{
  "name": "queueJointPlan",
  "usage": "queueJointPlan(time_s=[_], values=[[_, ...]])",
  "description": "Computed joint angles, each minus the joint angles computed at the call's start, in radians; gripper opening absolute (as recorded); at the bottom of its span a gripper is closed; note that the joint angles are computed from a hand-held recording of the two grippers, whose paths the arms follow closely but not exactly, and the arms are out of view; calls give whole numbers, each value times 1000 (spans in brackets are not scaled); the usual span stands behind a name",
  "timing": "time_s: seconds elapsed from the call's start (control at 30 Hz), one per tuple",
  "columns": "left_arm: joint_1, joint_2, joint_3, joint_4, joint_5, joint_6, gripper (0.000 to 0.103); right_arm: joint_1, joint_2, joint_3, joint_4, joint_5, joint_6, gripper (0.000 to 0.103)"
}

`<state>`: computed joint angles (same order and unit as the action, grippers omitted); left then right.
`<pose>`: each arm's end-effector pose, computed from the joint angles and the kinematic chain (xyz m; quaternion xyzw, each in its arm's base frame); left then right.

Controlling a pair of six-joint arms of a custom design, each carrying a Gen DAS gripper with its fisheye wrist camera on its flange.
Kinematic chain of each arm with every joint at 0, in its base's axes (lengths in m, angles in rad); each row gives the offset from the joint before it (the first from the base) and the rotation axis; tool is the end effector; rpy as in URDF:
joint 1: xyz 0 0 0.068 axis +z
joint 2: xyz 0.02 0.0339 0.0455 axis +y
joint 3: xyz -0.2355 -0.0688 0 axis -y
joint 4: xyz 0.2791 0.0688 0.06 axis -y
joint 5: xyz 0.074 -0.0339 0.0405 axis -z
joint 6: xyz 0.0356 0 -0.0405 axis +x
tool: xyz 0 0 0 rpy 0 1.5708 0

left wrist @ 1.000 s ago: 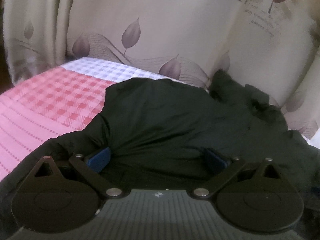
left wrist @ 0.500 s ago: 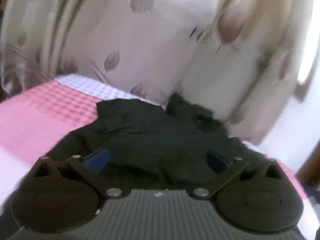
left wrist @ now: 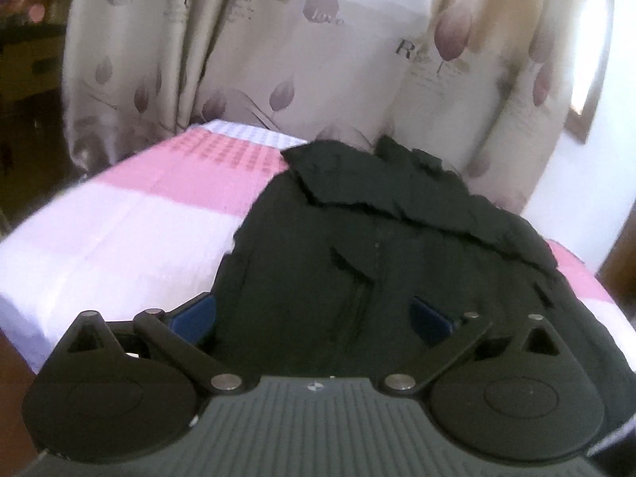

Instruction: Fold large clothes

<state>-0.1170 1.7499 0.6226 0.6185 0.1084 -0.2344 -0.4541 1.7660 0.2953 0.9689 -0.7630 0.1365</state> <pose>0.3287 -0.0425 0.0656 -0.0231 0.8612 -0.1344 0.4897 0.2271 -0.0835 0.0248 0.0510 0.8193 0.2416 0.5175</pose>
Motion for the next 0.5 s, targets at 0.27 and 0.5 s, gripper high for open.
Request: queueJointPlan(time_s=[0.27, 0.5], values=[[102, 18, -67, 38, 134, -28, 78, 92, 247, 70, 230, -15, 204, 103], [175, 93, -56, 9, 306, -30, 72, 70, 281, 90, 270, -67, 308, 103]])
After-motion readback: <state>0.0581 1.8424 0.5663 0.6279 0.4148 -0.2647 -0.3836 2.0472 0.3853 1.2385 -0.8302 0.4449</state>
